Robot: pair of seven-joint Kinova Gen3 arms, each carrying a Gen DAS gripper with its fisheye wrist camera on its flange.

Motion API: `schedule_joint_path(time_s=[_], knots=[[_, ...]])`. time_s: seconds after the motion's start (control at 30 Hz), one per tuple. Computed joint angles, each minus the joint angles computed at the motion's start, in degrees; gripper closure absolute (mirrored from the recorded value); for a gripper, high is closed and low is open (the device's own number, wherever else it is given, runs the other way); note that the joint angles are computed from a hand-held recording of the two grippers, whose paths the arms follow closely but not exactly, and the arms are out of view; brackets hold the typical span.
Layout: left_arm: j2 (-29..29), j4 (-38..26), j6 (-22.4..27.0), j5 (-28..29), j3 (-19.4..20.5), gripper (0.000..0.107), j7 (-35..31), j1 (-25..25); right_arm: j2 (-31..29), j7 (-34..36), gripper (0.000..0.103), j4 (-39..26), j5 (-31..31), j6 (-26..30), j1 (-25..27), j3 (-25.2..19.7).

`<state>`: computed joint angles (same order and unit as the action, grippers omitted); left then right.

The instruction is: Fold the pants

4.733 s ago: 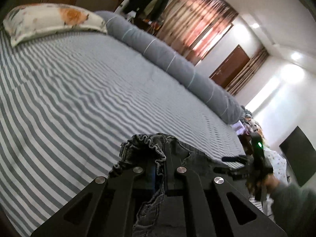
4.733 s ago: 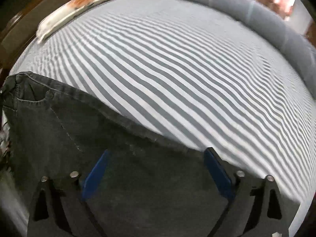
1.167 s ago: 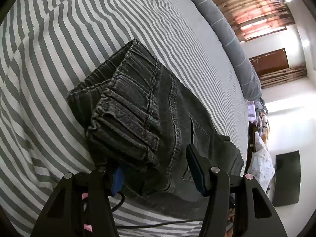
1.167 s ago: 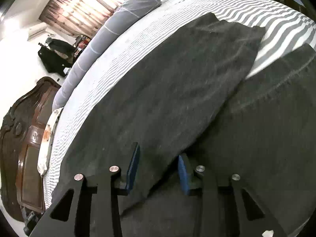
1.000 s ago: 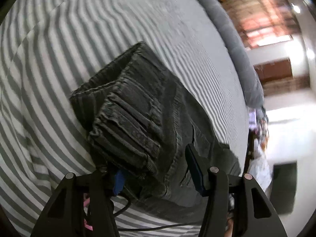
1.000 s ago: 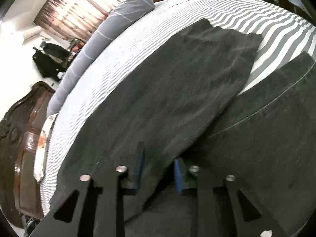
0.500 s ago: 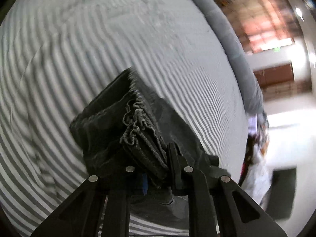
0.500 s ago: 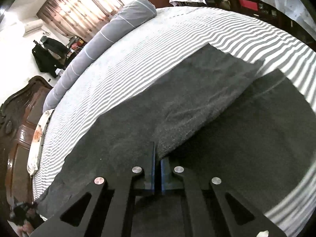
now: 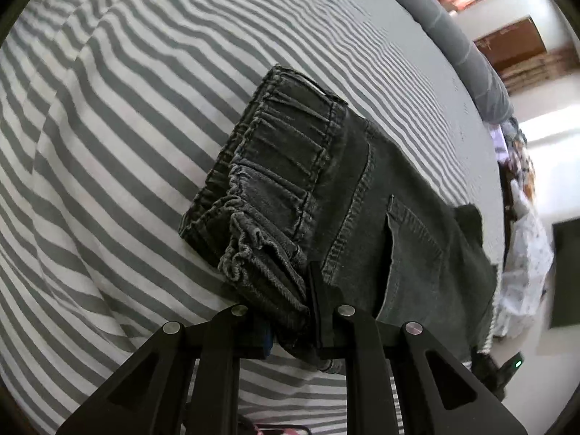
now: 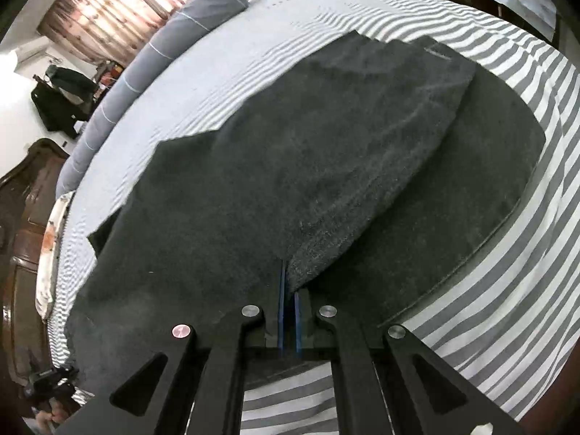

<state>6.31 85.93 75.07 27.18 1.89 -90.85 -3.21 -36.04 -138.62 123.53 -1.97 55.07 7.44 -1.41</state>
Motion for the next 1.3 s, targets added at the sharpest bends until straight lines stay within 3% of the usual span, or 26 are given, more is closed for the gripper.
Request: schedule_joint_path(time_s=[0.13, 0.2, 0.27, 0.5, 0.6, 0.77, 0.9, 1.07, 1.13, 1.23, 1.3], knots=[[-1.6, -0.1, -3.3, -3.6, 1.3, 0.087, 1.6, 2.9, 0.0, 1.9, 0.087, 0.2, -0.9, -1.0, -1.6, 2.4], [-2.2, -0.5, -3.9, -5.1, 1.5, 0.084, 2.5, 3.7, -0.8, 2.9, 0.072, 0.6, -2.4, -1.9, -2.1, 3.7], [-4.1, -0.5, -4.4, -8.6, 2.1, 0.077, 3.7, 5.3, -2.4, 2.9, 0.066, 0.9, -2.5, -2.1, -1.8, 3.5], [-15.0, 4.1, -11.9, -17.8, 5.4, 0.063, -0.3, 11.8, -7.6, 6.2, 0.065, 2.9, -3.5, -2.7, -2.3, 7.1], [-16.6, 5.1, -15.8, -21.5, 9.7, 0.054, -1.9, 15.8, -7.5, 7.9, 0.065, 2.6, -3.5, -2.4, -2.3, 8.6], [-12.5, 3.6, -18.1, -21.9, 14.5, 0.054, -4.1, 23.5, -8.0, 11.2, 0.065, 2.3, -3.8, -2.5, -2.2, 14.1], [-6.6, 2.2, -22.0, -26.6, 19.0, 0.054, -3.6, 30.9, -7.4, 14.5, 0.065, 1.6, -3.3, -1.9, -1.8, 18.8], [-0.5, -0.9, -24.2, -29.6, 20.4, 0.054, -4.7, 39.4, -6.6, 20.0, 0.066, 1.6, -4.7, -3.3, -3.9, 27.7], [2.0, -2.1, -25.4, -31.4, 20.4, 0.054, -4.5, 42.9, -6.2, 22.1, 0.069, 1.7, -5.8, -4.2, -5.1, 30.7], [4.4, -3.1, -26.8, -34.3, 19.2, 0.054, -2.4, 47.9, -6.0, 25.3, 0.091, 2.2, -7.8, -5.7, -7.7, 35.4], [6.0, -4.1, -27.3, -35.2, 18.3, 0.054, -1.4, 50.0, -5.9, 26.6, 0.098, 2.4, -9.5, -6.0, -9.4, 38.2]])
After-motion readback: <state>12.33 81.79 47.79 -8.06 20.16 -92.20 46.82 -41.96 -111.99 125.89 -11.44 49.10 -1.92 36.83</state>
